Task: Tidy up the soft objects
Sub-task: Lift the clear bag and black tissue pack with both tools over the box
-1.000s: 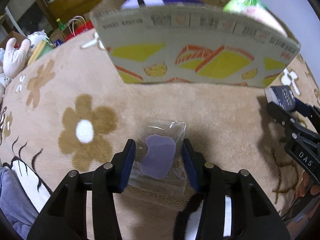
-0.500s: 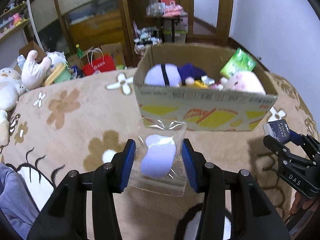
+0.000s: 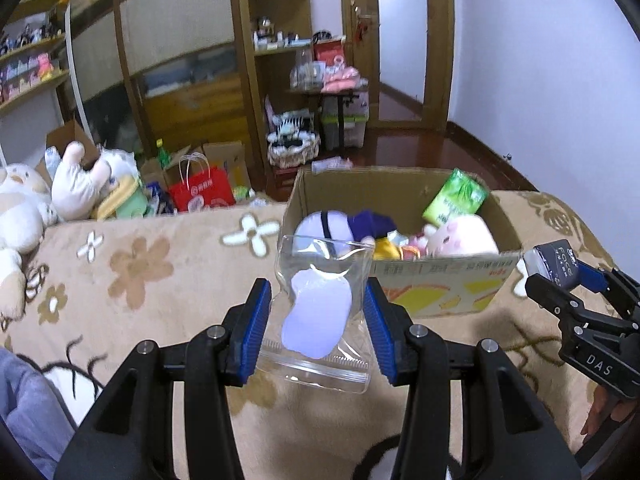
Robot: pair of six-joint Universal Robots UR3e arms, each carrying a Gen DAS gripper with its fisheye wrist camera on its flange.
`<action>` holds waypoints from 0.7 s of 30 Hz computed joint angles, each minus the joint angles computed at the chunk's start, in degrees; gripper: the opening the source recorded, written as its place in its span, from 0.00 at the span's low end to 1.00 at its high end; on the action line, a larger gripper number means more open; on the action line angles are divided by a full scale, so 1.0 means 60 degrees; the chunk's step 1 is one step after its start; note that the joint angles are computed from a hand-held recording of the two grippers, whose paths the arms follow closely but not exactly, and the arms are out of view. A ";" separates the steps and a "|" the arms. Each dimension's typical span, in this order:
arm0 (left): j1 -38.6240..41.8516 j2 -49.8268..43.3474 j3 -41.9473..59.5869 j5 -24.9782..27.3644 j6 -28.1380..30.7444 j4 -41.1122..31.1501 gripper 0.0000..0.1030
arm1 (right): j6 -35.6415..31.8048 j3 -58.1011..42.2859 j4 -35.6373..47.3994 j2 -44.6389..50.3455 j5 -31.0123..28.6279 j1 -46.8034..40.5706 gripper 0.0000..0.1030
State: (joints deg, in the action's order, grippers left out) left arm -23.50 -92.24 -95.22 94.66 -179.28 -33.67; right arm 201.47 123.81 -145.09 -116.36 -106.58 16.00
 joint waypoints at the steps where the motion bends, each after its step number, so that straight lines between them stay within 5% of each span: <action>1: 0.0023 -0.0018 0.0082 -0.0019 0.0014 0.0040 0.44 | -0.0016 -0.0118 0.0005 0.0036 -0.0043 0.0016 0.67; 21: 0.0171 -0.2000 0.3302 -0.0698 0.1018 0.0359 0.44 | -0.1338 -0.1243 -0.1149 0.0562 0.1355 -0.1330 0.67</action>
State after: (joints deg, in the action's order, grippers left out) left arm -22.47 -104.25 -75.41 90.46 -173.17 -31.52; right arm 193.44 116.35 -151.99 -112.98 -98.46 8.02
